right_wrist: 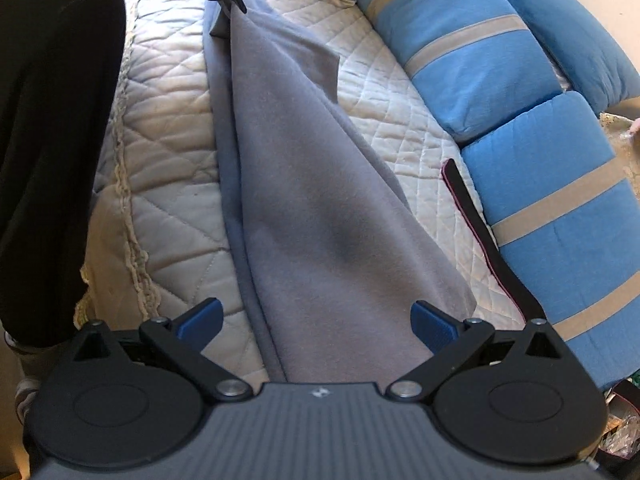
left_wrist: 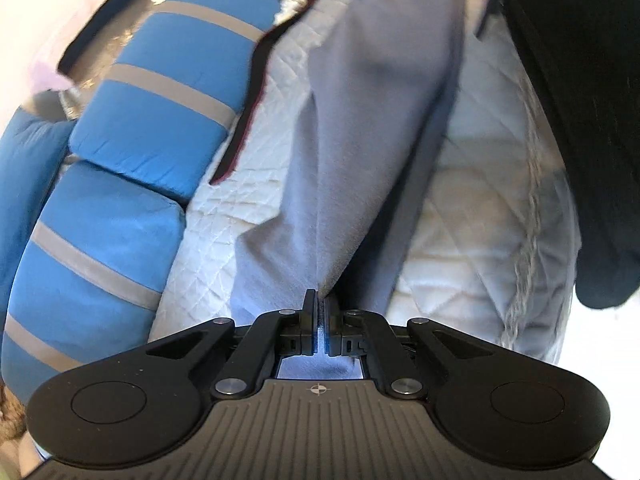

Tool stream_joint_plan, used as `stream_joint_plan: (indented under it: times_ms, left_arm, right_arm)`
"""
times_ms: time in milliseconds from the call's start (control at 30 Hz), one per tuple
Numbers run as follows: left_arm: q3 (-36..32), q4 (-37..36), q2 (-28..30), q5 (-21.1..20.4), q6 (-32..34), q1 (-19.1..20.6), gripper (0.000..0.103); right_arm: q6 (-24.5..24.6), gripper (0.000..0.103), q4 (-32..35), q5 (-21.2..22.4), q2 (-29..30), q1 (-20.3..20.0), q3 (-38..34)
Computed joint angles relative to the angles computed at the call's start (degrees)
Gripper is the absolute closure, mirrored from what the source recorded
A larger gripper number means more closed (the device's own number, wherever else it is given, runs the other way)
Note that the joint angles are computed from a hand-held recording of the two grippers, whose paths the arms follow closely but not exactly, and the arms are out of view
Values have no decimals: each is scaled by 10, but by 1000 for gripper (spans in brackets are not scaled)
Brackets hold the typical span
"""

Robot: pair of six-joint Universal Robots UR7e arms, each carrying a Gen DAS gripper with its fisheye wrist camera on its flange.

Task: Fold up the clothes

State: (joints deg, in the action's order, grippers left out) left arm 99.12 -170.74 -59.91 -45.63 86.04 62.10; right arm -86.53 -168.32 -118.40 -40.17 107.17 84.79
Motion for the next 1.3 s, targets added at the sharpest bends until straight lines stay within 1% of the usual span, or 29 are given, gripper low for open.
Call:
stream_joint_plan:
  times_ms: [233,300,400,433,467,500,533,567,633,767,833,933,967,1067,1133,1233,1300]
  left_arm:
    - [8,-25,18,21,32,14,100]
    - [10,-43,25,21,42,17,100]
    - [10,-42,24,26,22,16,97]
    - [9,-38,23,29,10,15,93]
    - [9,-38,21,34,1,14,82]
    - [11,-51,19,38,0,13,75]
    - [13,-64,17,43,-1,12,60]
    - [15,-77,14,47,-3,12,52]
    - [18,-107,3,45,-25,14,51]
    - [6,-142,-18,75,-135,19,50]
    - [-6,-139,-32,79,-210,30,48]
    - [-33,-119,-50,85,-328,46,48]
    - [-48,-90,-57,74,-370,52,48]
    - [-86,-16,-76,14,-493,82,48]
    - [-118,39,-78,-24,-579,101,48]
    - [-171,112,-62,-53,-662,126,49]
    - [-190,140,-53,-52,-697,134,55]
  right_arm:
    - [-12,0,-13,-10,12,0,0]
    - [-14,0,-19,-13,15,-1,-1]
    - [-11,0,-26,-12,15,-3,-1]
    - [-10,0,-28,-10,15,-3,0]
    - [-9,0,-32,-6,15,-3,0]
    - [-7,0,-36,-3,14,-4,0]
    - [-6,0,-40,1,14,-4,1]
    - [-5,0,-45,4,14,-5,2]
    - [-4,0,-54,13,11,-5,6]
    - [2,0,-52,34,5,-6,11]
    - [1,0,-50,42,2,-7,13]
    - [-3,0,-54,53,2,-6,15]
    - [-1,0,-52,55,3,-6,14]
    - [-3,0,-50,55,8,-4,10]
    - [-5,0,-46,52,12,-2,7]
    - [-8,0,-38,47,18,0,2]
    - [-10,0,-35,43,21,1,-1]
